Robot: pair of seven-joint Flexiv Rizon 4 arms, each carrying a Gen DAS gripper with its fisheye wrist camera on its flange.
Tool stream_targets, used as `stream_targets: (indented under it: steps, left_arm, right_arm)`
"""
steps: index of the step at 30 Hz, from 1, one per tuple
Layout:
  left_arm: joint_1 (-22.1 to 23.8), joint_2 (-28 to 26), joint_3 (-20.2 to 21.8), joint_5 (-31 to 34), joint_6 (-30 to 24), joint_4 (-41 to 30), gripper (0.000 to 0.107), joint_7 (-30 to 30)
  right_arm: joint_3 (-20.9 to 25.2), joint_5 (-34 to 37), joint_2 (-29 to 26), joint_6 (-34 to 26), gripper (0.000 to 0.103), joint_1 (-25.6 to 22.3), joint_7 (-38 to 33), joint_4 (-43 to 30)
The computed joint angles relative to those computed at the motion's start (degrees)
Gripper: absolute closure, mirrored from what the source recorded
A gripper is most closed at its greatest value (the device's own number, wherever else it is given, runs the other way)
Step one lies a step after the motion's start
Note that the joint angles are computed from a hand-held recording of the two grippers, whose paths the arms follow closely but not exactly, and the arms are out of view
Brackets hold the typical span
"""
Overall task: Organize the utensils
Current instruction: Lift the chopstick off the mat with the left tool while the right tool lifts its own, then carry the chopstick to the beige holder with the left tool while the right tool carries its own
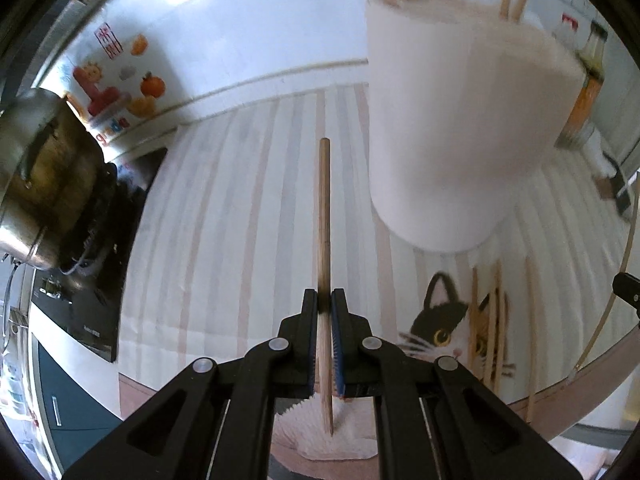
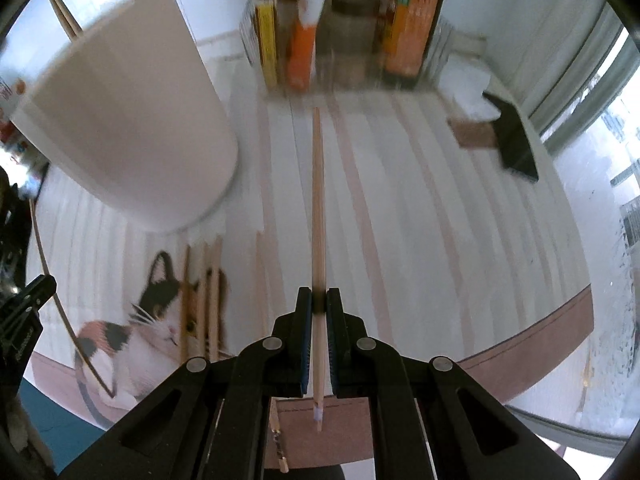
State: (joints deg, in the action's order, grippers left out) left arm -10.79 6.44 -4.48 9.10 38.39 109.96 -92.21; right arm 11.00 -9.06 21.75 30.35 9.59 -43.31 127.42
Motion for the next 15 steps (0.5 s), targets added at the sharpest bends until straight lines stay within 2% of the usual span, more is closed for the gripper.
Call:
stream_targets:
  steps: [3, 7, 15]
  left_arm:
    - [0.2, 0.9, 0.1, -0.2, 1.1, -0.6, 0.103, -0.4]
    - [0.6, 1.8, 0.2, -1.2, 2.6, -1.8, 0.103, -0.9]
    - [1.9, 3.4, 1.6, -8.9, 4.6, -7.1, 0.103, 0.5]
  right_arm:
    - [1.1, -0.5, 1.8, -0.3, 0.096, 0.0, 1.3, -0.7]
    - [0.5, -2.6, 2.5, 2.5, 0.096, -0.9, 1.4, -0.8]
    - [0.0, -5.2, 2.9, 6.9, 0.096, -2.4, 2.3, -4.0]
